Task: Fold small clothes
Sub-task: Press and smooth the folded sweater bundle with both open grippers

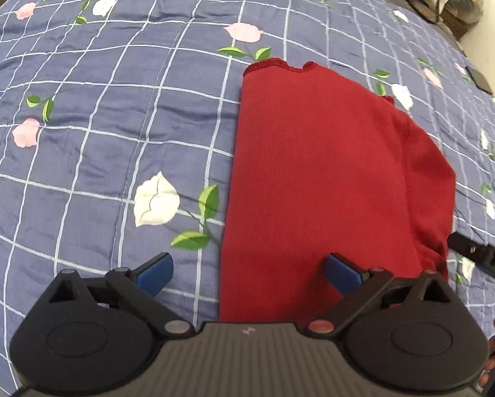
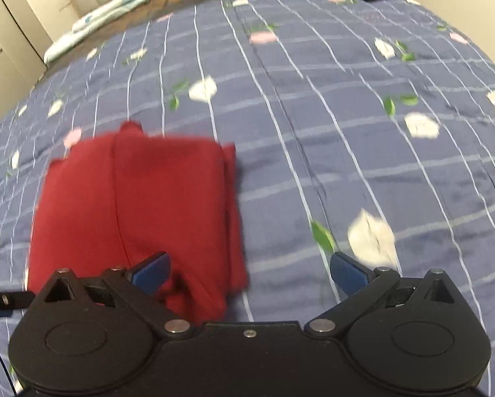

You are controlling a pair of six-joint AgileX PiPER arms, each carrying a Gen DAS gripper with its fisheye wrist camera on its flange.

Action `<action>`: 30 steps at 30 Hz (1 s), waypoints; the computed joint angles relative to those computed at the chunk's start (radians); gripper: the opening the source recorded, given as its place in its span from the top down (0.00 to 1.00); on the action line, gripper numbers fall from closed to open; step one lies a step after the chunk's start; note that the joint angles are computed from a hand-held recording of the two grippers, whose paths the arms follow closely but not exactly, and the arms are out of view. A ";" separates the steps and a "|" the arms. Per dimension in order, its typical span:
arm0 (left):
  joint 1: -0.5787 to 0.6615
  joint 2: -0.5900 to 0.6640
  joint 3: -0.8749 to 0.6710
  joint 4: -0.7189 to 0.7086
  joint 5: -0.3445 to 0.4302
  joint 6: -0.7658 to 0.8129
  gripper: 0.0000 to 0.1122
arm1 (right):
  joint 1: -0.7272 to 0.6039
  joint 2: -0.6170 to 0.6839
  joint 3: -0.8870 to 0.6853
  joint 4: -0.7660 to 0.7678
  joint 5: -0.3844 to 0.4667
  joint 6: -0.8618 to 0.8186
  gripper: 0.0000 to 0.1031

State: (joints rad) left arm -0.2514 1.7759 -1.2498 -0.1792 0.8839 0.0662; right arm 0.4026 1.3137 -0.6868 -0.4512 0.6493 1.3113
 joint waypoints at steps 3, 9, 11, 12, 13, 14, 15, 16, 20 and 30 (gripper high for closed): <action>-0.010 0.030 -0.023 0.016 0.011 -0.038 0.09 | -0.038 0.078 -0.063 -0.001 -0.006 -0.053 0.01; -0.027 0.051 -0.033 0.038 0.036 -0.063 0.09 | -0.071 0.230 -0.148 0.031 0.038 -0.185 0.01; -0.029 0.049 -0.030 0.040 0.041 -0.063 0.09 | -0.078 0.232 -0.132 0.022 0.020 -0.194 0.01; -0.029 0.047 -0.027 0.040 0.043 -0.064 0.09 | -0.079 0.228 -0.123 0.018 0.015 -0.192 0.01; -0.031 0.047 -0.028 0.043 0.044 -0.068 0.09 | -0.080 0.224 -0.117 0.017 0.014 -0.193 0.01; -0.033 0.046 -0.027 0.047 0.047 -0.071 0.09 | -0.079 0.219 -0.112 0.016 0.016 -0.192 0.01; -0.034 0.043 -0.026 0.051 0.048 -0.075 0.09 | -0.080 0.214 -0.106 0.017 0.016 -0.193 0.01; -0.036 0.037 -0.022 0.054 0.049 -0.079 0.09 | -0.083 0.207 -0.097 0.019 0.014 -0.195 0.01; -0.044 0.017 -0.018 0.075 0.056 -0.095 0.09 | -0.086 0.184 -0.074 0.025 0.009 -0.195 0.01; -0.050 -0.027 0.006 0.090 0.061 -0.119 0.09 | -0.070 0.163 -0.064 0.035 0.028 -0.191 0.01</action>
State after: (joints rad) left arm -0.3017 1.7490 -1.2442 -0.0893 0.9448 -0.0523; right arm 0.3323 1.4763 -0.7505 -0.4159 0.6773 1.1204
